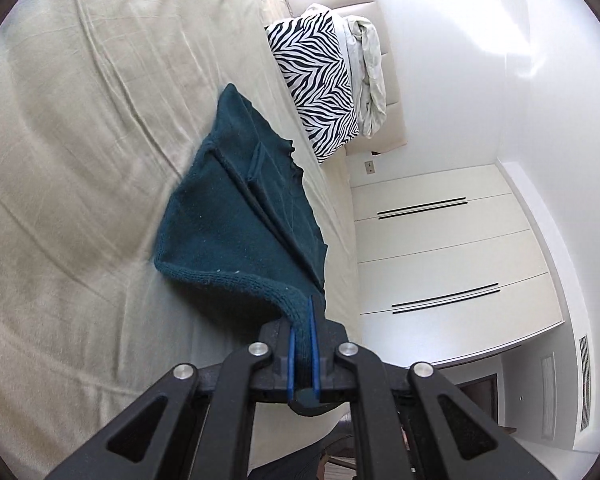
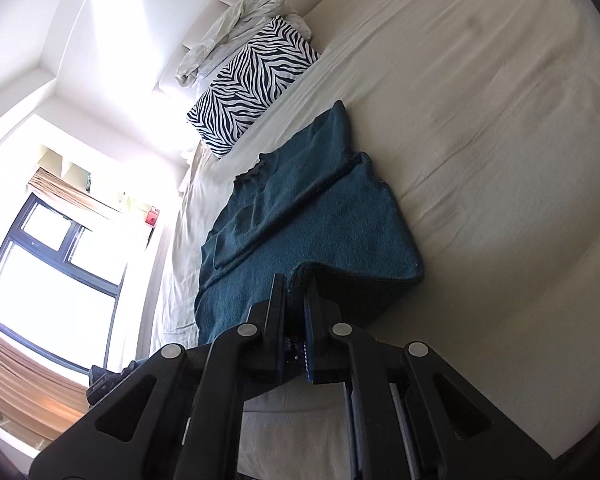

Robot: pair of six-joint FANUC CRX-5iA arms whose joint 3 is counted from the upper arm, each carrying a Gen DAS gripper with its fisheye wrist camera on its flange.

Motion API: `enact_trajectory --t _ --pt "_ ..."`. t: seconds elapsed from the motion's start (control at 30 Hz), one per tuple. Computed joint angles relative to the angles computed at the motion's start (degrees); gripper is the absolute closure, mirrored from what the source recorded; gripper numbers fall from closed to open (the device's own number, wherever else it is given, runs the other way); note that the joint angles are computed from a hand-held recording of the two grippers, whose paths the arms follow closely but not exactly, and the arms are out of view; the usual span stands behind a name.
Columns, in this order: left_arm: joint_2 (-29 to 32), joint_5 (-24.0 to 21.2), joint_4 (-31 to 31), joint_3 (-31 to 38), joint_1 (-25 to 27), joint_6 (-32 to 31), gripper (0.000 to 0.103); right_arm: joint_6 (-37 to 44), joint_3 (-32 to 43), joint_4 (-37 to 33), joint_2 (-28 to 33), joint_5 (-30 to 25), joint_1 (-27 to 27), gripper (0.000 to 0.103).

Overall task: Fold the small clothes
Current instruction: 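Lift the hem and fold it toward the collar with both grippers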

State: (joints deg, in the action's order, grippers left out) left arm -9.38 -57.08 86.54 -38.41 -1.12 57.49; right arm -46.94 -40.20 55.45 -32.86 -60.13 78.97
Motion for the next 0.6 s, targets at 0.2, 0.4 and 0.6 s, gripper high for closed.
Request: enact_trajectory --t 0.2,0.4,0.6 --pt "4.2 3.2 3.7 3.8 -2.0 -1.1 0.097 7.0 3.2 0.6 3.2 8.1 -12.8 0.097" --pt "11.2 6.2 6.1 10.8 -3.7 -1.3 0.097 15.7 9.0 -1.4 9.8 17.0 -26.2 0.097" --pt "19.8 8.0 4.7 20.5 -5.0 -0.1 0.097 25.8 16.5 -8.3 19.2 23.0 -36.7 0.097"
